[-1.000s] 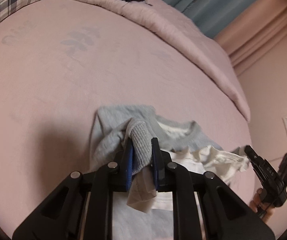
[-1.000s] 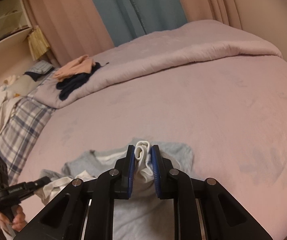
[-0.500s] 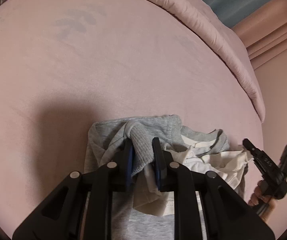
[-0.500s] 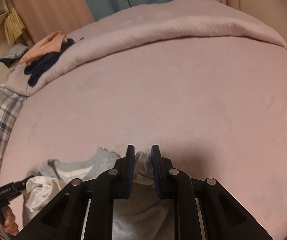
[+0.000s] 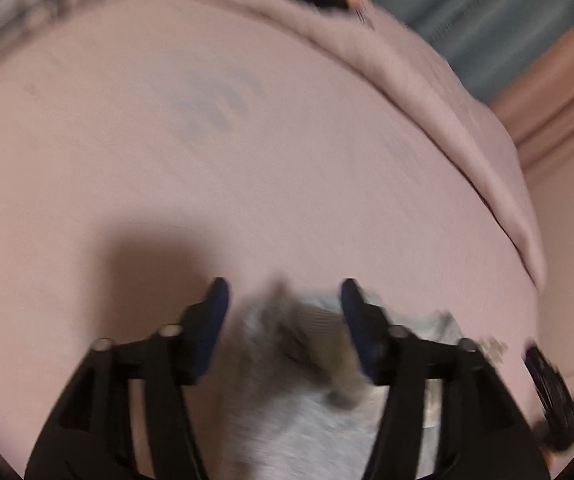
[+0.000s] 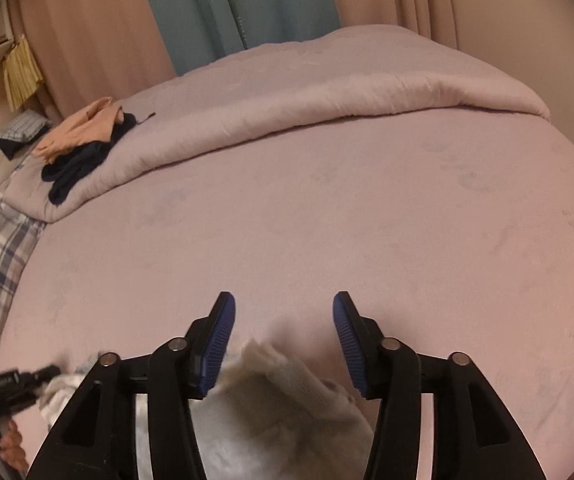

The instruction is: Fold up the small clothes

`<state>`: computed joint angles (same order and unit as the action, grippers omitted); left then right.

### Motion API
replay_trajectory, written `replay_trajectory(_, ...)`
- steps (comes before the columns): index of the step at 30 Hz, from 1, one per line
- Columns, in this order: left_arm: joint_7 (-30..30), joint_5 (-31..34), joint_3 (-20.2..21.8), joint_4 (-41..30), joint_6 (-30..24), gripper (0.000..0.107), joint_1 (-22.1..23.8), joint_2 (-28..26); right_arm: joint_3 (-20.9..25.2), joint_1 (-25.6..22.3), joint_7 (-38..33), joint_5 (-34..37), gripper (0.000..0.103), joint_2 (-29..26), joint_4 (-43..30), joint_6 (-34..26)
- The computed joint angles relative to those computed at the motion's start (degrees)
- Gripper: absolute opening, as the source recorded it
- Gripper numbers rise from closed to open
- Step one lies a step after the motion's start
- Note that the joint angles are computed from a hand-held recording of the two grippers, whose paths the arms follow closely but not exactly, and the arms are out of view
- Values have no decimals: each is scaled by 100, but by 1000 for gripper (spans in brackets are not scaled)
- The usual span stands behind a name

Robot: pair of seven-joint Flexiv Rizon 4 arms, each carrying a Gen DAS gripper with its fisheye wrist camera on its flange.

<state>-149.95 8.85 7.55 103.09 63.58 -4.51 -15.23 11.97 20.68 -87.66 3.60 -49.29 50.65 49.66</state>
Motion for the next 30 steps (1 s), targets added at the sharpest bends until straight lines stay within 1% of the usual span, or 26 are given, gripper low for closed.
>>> replay_trajectory(1,-88,100,65,51,32,61,-32,91,20,-45,-77,13,55,122,182,8)
replay_trajectory(2,37,-41,1,199,157,61,41,194,30,-58,-124,1,55,167,234,-45)
replay_trajectory(3,199,-200,-74,348,301,61,110,278,35,-82,-325,127,55,317,438,-60)
replay_trajectory(4,379,-309,-135,486,409,61,144,382,165,-164,-438,77,55,307,455,-58)
replay_trajectory(6,426,-115,-117,520,367,61,64,492,252,-218,-737,145,55,442,699,-36)
replay_trajectory(8,436,154,-135,528,234,61,-41,587,244,-204,-905,152,55,570,945,50)
replay_trajectory(10,579,58,-237,659,235,62,-33,632,172,-158,-912,104,55,643,1110,113)
replay_trajectory(15,1325,-989,-604,1294,525,62,12,650,108,-172,-649,141,55,681,1230,20)
replay_trajectory(17,1637,-1371,-709,1466,589,62,-9,603,52,-202,-478,142,58,772,1447,75)
replay_trajectory(18,1699,-1475,-728,1524,585,62,-45,595,62,-235,-430,159,69,796,1511,75)
replay_trajectory(19,1760,-1572,-745,1578,599,62,-75,581,68,-284,-365,197,78,845,1622,97)
replay_trajectory(22,2051,-1887,-814,1750,639,63,-129,590,135,-474,-199,374,79,1045,2019,203)
replay_trajectory(23,2157,-2046,-854,1857,726,64,-146,614,172,-551,-149,457,79,1105,2120,181)
replay_trajectory(25,2236,-2318,-910,2063,923,69,-211,685,229,-681,-91,596,79,1181,2258,118)
replay_trajectory(28,2567,-2811,-1014,2287,1181,69,-241,745,230,-805,33,738,79,1338,2559,119)
replay_trajectory(30,2802,-3175,-1111,2406,1378,69,-264,749,381,-986,-13,1017,79,1381,2642,48)
